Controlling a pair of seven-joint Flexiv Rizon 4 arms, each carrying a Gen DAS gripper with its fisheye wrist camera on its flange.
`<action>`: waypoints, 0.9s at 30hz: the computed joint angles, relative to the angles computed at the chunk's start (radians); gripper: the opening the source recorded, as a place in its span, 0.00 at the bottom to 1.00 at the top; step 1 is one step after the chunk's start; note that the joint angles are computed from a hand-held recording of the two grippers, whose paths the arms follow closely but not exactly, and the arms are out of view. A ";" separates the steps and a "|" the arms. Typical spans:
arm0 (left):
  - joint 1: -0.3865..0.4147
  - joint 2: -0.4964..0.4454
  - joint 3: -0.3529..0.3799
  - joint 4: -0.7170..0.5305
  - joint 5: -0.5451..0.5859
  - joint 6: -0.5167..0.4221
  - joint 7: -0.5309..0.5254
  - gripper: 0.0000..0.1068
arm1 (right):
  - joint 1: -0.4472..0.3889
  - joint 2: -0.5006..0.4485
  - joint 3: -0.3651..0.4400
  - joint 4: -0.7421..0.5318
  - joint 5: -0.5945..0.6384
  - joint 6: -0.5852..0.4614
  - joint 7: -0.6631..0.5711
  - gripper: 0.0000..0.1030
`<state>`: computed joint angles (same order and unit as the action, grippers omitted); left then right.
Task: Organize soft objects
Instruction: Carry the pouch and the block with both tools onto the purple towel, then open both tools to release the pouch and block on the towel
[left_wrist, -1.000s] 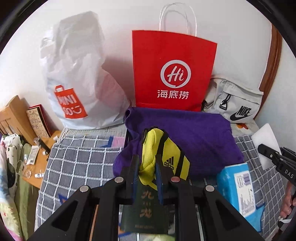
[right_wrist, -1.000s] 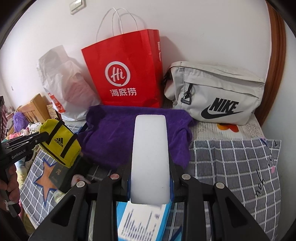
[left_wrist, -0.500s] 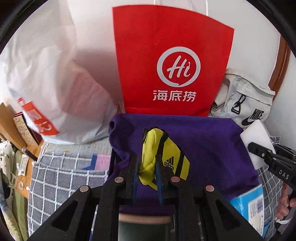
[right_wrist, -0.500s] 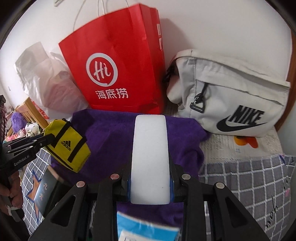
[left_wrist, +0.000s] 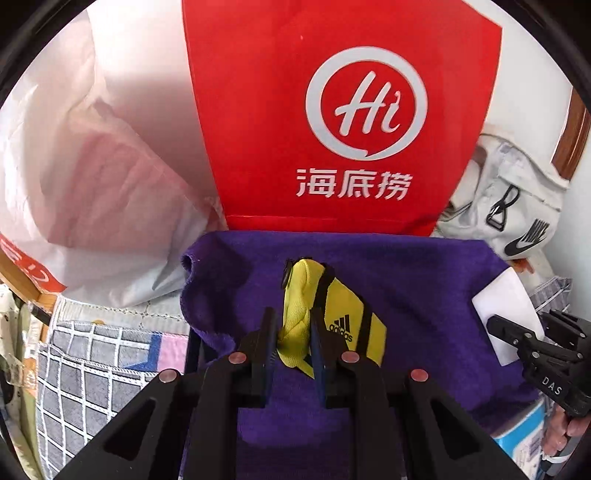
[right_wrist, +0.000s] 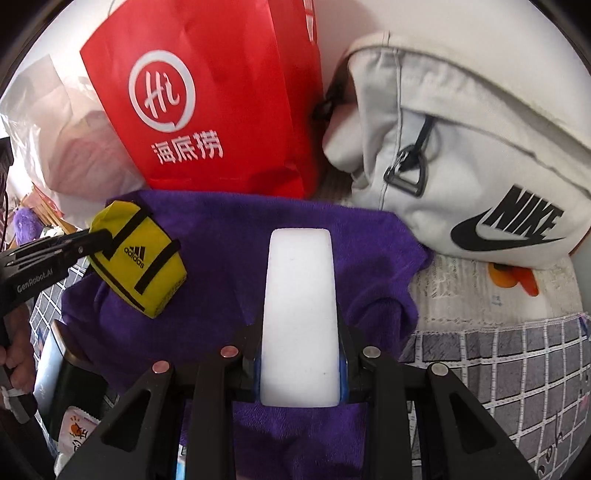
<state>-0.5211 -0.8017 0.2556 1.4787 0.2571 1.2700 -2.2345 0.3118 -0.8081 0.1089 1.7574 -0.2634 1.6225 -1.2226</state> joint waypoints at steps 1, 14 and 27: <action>0.001 -0.001 0.000 0.002 0.001 0.009 -0.002 0.16 | -0.004 -0.006 0.006 -0.006 0.000 -0.006 -0.001 0.28; 0.012 -0.026 -0.007 -0.029 0.000 -0.008 0.014 0.20 | -0.020 -0.022 0.032 -0.028 -0.001 -0.043 -0.027 0.35; -0.050 0.037 0.041 0.007 0.074 -0.035 -0.068 0.58 | 0.150 0.072 -0.150 0.114 0.032 0.108 0.022 0.75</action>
